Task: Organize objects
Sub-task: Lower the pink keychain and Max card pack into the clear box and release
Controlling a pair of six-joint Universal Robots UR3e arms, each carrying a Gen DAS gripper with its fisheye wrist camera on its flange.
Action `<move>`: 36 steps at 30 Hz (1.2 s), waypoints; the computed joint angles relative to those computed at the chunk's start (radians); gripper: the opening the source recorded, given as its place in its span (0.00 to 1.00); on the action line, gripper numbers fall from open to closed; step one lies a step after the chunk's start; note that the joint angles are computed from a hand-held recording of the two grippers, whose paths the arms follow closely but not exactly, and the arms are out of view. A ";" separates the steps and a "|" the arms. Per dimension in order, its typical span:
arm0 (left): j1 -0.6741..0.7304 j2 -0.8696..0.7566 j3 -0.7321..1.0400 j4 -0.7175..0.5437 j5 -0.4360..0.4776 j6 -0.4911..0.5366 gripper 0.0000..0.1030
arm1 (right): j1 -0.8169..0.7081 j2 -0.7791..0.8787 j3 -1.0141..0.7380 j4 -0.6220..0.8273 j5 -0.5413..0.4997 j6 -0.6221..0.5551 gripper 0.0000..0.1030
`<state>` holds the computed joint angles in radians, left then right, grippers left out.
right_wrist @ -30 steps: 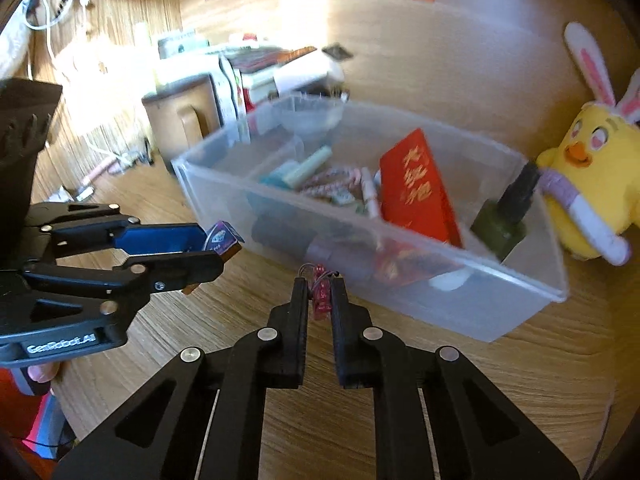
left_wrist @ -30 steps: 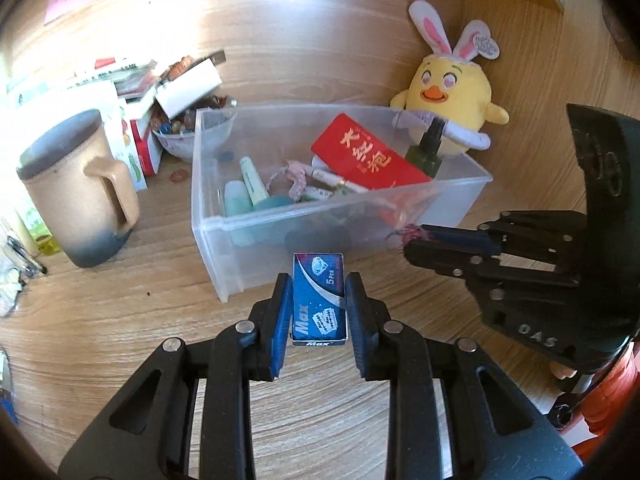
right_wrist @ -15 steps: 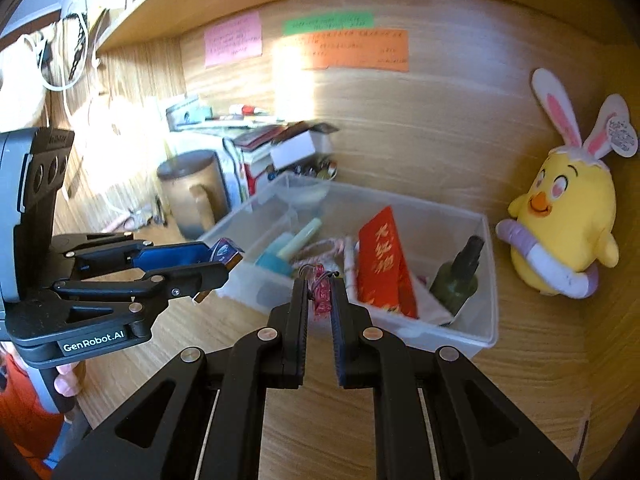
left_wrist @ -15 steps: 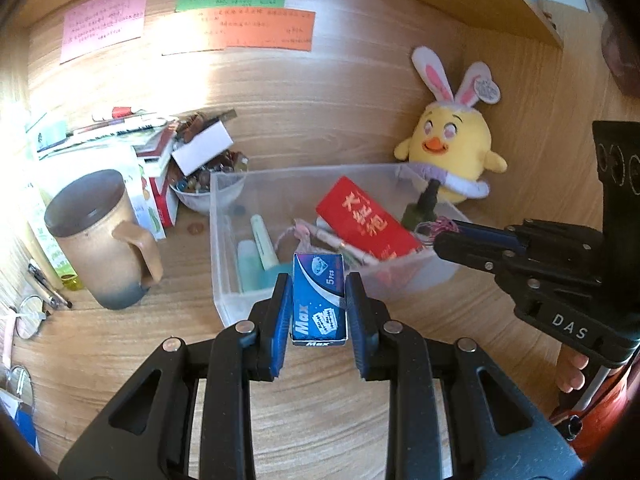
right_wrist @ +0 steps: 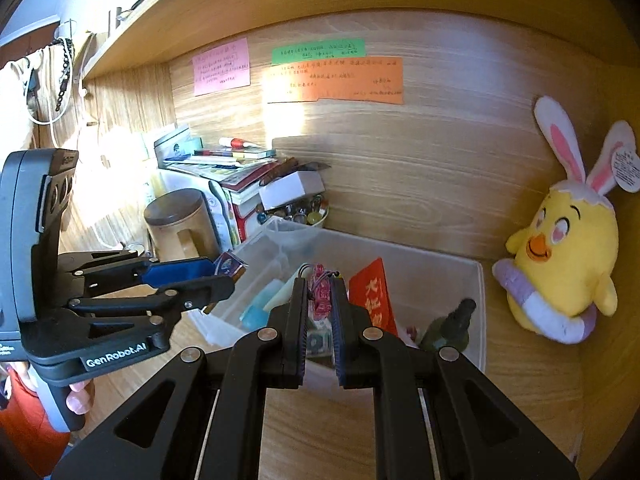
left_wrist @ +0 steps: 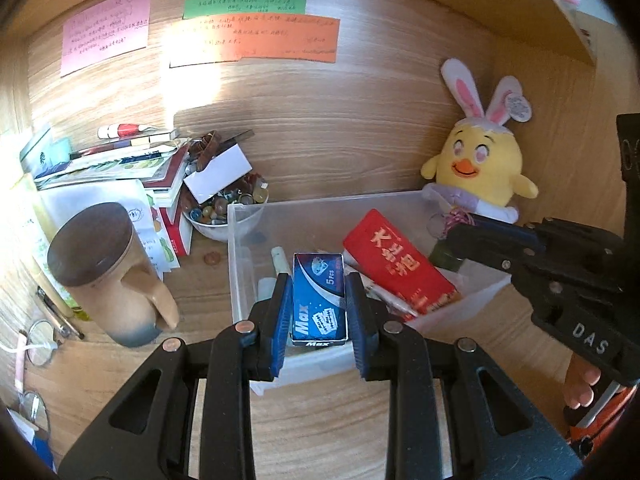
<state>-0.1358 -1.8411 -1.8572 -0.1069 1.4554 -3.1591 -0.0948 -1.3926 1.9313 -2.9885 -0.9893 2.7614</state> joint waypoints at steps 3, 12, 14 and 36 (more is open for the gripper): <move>0.001 -0.049 0.064 -0.038 0.011 0.002 0.26 | 0.033 0.059 -0.063 0.015 -0.034 0.010 0.09; 0.013 -0.154 0.156 -0.094 -0.007 0.005 0.26 | 0.089 0.230 -0.215 0.114 -0.110 0.002 0.09; 0.013 -0.164 0.164 -0.100 -0.009 0.008 0.26 | 0.092 0.250 -0.236 0.140 -0.113 -0.003 0.09; 0.022 -0.036 0.042 -0.050 -0.050 0.012 0.32 | 0.080 0.164 -0.174 0.158 -0.121 -0.035 0.13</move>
